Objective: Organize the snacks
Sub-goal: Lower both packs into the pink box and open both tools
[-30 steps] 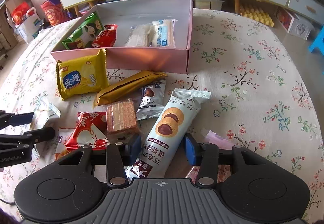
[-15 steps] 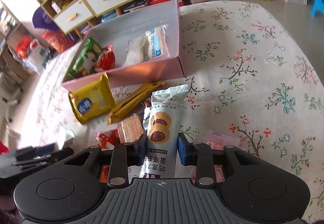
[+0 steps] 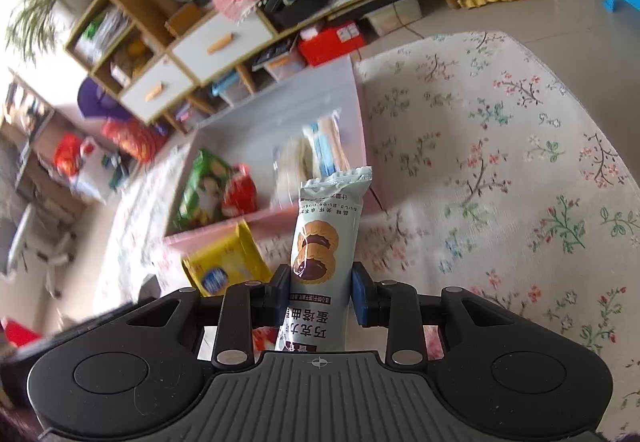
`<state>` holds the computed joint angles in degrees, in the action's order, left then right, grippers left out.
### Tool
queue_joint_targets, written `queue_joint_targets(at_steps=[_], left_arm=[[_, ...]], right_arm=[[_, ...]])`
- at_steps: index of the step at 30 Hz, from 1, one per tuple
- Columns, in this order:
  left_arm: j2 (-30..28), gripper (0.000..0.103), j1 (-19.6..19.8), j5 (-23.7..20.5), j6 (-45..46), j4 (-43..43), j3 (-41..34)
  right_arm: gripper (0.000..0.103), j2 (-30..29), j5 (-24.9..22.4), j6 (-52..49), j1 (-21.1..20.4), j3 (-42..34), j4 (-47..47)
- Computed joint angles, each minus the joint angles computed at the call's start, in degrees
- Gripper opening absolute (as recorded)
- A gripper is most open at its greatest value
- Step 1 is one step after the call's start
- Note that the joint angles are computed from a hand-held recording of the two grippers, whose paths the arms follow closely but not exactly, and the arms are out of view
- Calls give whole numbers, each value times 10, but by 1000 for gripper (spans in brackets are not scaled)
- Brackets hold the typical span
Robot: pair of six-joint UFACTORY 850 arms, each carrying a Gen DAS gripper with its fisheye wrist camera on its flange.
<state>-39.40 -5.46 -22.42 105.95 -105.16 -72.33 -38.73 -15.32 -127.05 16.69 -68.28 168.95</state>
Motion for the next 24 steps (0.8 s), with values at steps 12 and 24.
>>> queue_joint_targets(at_steps=[12,24], left_arm=[[-67,44,-16,-31,-74,-35,-101],[-121,44,-9,-70,-164,-45,-161]], right_arm=[[31,-25,-22,13,-3,-46,33],[31,-86,14,42,-13,-149,6]])
